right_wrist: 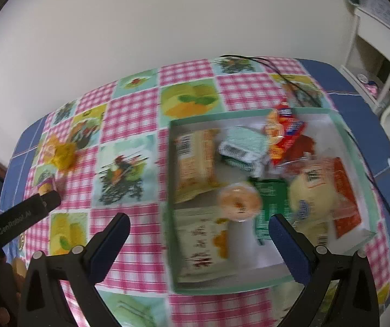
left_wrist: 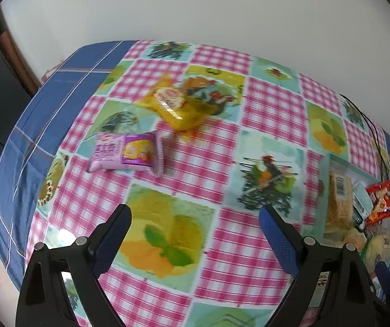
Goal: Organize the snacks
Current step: 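Bring both open tools over the pink roll pack and yellow bread pack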
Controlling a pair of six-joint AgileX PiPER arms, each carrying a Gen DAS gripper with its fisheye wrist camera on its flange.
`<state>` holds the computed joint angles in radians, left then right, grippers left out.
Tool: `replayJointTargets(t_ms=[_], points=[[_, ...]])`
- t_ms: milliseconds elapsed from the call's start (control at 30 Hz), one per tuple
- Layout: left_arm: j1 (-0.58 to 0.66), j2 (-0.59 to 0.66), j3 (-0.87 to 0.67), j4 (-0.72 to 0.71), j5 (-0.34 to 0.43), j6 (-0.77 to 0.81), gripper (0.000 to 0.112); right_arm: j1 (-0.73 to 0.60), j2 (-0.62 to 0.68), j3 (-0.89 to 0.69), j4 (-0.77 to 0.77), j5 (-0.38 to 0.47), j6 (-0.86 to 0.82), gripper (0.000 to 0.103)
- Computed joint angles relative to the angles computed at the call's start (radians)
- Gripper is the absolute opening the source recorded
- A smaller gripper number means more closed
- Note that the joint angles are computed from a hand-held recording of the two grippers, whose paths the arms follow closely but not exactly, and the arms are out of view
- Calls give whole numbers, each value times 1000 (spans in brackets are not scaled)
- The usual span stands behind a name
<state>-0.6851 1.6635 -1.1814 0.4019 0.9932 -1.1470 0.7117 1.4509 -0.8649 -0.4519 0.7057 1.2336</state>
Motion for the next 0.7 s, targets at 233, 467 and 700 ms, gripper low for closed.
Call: replayJointTargets(t_ms=[233, 467, 700], points=[[108, -77, 96, -6, -15, 20, 95, 81, 111, -112, 19, -1, 3, 103], [206, -133, 171, -23, -42, 64, 95, 151, 210, -211, 32, 9, -6, 103], [292, -163, 217, -56, -80, 118, 95, 171, 277, -264, 48, 18, -26, 103]])
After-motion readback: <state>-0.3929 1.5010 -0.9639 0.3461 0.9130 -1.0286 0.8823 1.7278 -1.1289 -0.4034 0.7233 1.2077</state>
